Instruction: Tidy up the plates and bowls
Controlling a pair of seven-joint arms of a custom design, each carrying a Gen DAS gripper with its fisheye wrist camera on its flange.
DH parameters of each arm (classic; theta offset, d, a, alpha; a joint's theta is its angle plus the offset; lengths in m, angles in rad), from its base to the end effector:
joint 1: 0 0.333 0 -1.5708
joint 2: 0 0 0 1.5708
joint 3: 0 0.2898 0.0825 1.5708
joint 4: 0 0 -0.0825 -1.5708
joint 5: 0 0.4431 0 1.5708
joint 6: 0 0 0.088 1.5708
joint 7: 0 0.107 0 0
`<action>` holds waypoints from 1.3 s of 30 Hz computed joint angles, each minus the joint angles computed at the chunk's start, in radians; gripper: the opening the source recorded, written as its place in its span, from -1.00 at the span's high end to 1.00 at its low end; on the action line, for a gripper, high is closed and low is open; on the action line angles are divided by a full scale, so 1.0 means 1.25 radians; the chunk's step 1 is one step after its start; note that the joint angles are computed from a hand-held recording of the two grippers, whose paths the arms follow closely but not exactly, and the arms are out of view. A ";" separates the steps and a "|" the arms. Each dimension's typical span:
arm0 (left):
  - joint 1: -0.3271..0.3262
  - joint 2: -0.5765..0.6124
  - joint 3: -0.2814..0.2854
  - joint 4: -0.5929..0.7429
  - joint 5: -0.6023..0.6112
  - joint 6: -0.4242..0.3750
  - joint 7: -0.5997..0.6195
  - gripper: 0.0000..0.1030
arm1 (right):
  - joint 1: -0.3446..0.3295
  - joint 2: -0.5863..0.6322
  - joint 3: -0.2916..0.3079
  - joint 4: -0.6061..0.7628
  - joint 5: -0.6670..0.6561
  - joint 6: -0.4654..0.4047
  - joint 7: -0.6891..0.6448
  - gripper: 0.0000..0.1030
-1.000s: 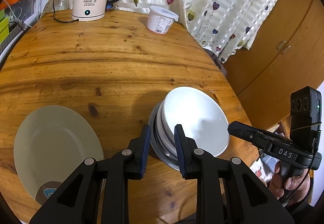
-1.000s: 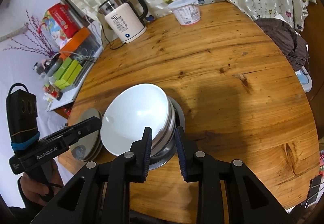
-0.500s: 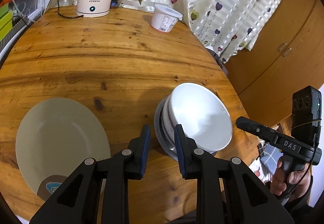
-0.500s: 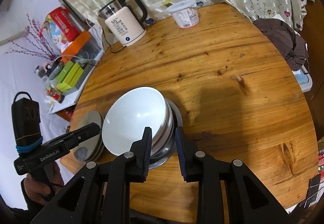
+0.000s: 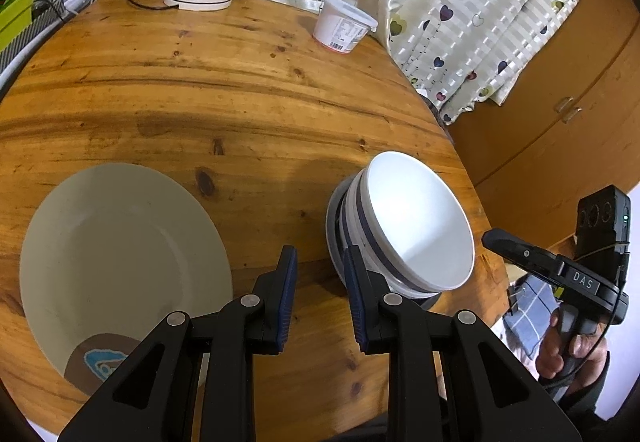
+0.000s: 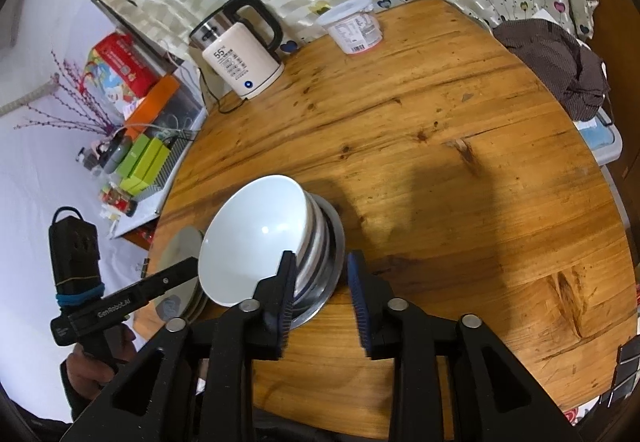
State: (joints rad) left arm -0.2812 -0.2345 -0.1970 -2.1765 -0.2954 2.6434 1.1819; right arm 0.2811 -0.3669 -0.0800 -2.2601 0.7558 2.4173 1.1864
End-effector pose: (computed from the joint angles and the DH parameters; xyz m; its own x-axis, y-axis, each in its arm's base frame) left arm 0.5270 -0.2707 0.5217 -0.0266 -0.8955 0.4442 -0.8473 -0.2156 -0.4853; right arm 0.5386 0.1107 0.5231 0.2712 -0.8146 -0.5127 -0.8520 0.0447 -0.5216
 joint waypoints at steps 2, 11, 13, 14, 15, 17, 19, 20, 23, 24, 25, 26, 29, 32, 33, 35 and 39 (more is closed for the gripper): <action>-0.004 0.003 0.003 0.000 -0.011 0.003 0.011 0.51 | -0.001 0.000 -0.004 -0.005 0.008 0.003 -0.002 0.25; -0.012 0.023 0.012 0.005 -0.070 0.005 0.064 0.48 | -0.009 0.027 -0.019 0.004 0.059 -0.042 -0.032 0.18; -0.009 0.028 0.011 0.007 -0.077 -0.002 0.061 0.33 | -0.011 0.037 -0.024 0.010 0.086 -0.063 -0.047 0.18; -0.008 0.030 0.011 0.009 -0.083 -0.003 0.063 0.30 | -0.013 0.042 -0.025 0.013 0.100 -0.074 -0.052 0.18; -0.009 0.032 0.012 0.009 -0.092 -0.004 0.065 0.30 | -0.016 0.047 -0.024 0.015 0.108 -0.084 -0.054 0.18; -0.007 0.034 0.012 0.011 -0.100 -0.008 0.069 0.29 | -0.024 0.055 -0.018 0.020 0.110 -0.096 -0.052 0.18; -0.006 0.036 0.011 0.013 -0.106 -0.011 0.072 0.29 | -0.030 0.062 -0.015 0.024 0.118 -0.106 -0.057 0.18; -0.006 0.037 0.011 0.013 -0.111 -0.014 0.074 0.29 | -0.033 0.065 -0.013 0.026 0.121 -0.110 -0.058 0.18; -0.005 0.043 0.012 0.017 -0.124 -0.023 0.078 0.29 | -0.040 0.076 -0.009 0.034 0.129 -0.122 -0.063 0.25; -0.005 0.045 0.012 0.020 -0.129 -0.028 0.080 0.29 | -0.042 0.079 -0.008 0.036 0.131 -0.126 -0.065 0.33; -0.006 0.048 0.014 0.021 -0.143 -0.027 0.089 0.29 | -0.043 0.080 -0.007 0.038 0.134 -0.130 -0.068 0.37; -0.006 0.049 0.014 0.023 -0.149 -0.029 0.094 0.29 | -0.045 0.083 -0.007 0.039 0.139 -0.135 -0.072 0.44; -0.001 0.052 0.010 0.028 -0.144 -0.031 0.094 0.29 | -0.049 0.092 -0.004 0.045 0.148 -0.146 -0.077 0.59; -0.001 0.054 0.011 0.028 -0.158 -0.030 0.105 0.29 | -0.053 0.100 -0.002 0.050 0.159 -0.155 -0.085 0.68; -0.001 0.055 0.012 0.029 -0.162 -0.029 0.109 0.29 | -0.054 0.104 -0.002 0.053 0.165 -0.161 -0.088 0.69; -0.002 0.056 0.014 0.029 -0.180 -0.030 0.125 0.29 | -0.057 0.107 -0.001 0.054 0.173 -0.167 -0.092 0.73; -0.004 0.062 0.019 0.033 -0.224 -0.031 0.164 0.29 | -0.062 0.114 -0.001 0.061 0.194 -0.183 -0.109 0.81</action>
